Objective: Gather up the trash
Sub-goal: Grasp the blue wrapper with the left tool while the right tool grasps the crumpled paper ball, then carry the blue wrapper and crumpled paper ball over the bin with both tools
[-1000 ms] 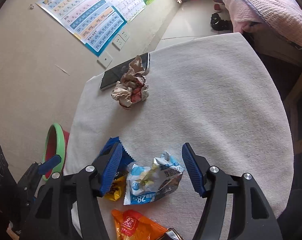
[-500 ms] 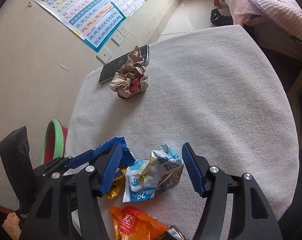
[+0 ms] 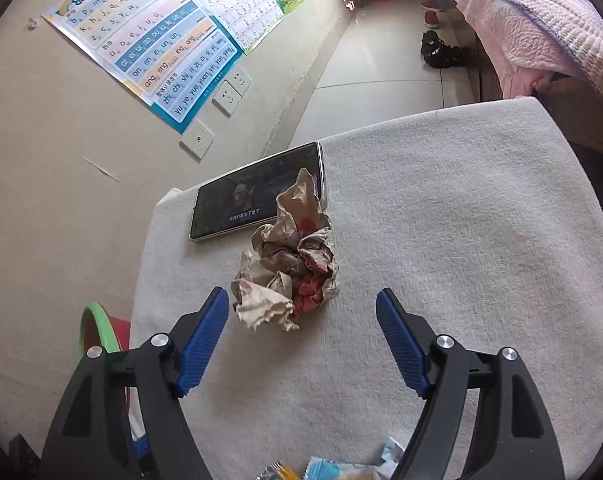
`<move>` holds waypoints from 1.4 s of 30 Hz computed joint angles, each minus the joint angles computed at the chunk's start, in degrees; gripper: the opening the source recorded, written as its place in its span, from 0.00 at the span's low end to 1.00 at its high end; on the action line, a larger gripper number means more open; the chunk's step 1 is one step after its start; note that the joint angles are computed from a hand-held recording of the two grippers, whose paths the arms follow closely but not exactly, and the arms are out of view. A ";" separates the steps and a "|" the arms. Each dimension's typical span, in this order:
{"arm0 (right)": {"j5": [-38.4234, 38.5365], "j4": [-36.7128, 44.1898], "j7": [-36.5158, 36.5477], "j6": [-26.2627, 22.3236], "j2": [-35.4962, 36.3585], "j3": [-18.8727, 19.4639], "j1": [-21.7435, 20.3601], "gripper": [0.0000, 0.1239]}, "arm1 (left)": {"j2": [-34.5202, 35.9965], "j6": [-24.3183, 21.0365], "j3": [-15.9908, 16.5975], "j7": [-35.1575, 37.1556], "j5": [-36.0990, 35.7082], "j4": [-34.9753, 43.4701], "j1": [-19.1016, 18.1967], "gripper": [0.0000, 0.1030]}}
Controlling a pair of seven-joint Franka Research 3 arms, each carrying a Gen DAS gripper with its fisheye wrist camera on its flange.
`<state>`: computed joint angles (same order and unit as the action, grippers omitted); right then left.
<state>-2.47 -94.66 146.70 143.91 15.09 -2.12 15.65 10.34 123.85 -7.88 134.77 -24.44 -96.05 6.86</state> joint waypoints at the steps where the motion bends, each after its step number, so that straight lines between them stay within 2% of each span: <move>1: 1.38 0.97 0.08 -0.11 1.04 0.20 -0.41 0.59 | 0.18 -0.19 0.25 -0.87 0.22 0.05 0.13 0.38; 5: 3.78 5.70 -1.34 -3.65 4.86 0.46 -0.92 0.59 | 0.93 -0.05 0.50 -3.55 1.22 0.21 0.42 0.39; 8: 5.44 8.75 -5.86 -6.51 7.21 1.16 -1.18 0.59 | 1.25 0.17 0.37 -3.94 1.74 0.13 0.63 0.45; 9: 4.59 9.30 -6.87 -7.07 7.45 0.91 -0.72 0.55 | 1.17 0.37 0.32 -3.96 1.89 -0.12 0.68 0.46; 10: 5.66 9.45 -8.40 -6.75 7.64 1.36 -0.99 0.46 | 1.06 0.47 0.28 -3.86 1.89 -0.32 0.76 0.46; 14: 3.62 7.17 -7.40 -5.09 5.49 0.20 0.78 0.32 | 1.20 0.61 0.21 -3.86 1.97 -0.24 0.89 0.53; 23: 0.71 -5.83 -7.71 -0.67 -5.57 2.34 2.60 0.31 | 1.51 0.96 0.09 -4.49 2.46 -0.31 1.04 0.56; 28: -0.85 -9.15 -4.57 -2.29 -8.53 4.01 3.45 0.31 | 0.81 2.41 -0.03 -3.74 3.58 -1.58 0.63 0.56; 33: -6.04 -8.12 -2.09 -3.44 -9.00 5.04 4.66 0.31 | -0.12 4.04 0.18 -3.84 3.24 -2.73 0.44 0.44; 42: -12.20 -2.24 -3.14 -5.02 -6.99 5.60 6.92 0.32 | -2.47 6.97 0.71 -2.80 -0.40 -3.54 0.74 0.41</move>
<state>-14.67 -96.90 143.56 138.90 8.10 3.48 22.57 7.87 130.81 -7.17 131.97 -24.83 -99.58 7.60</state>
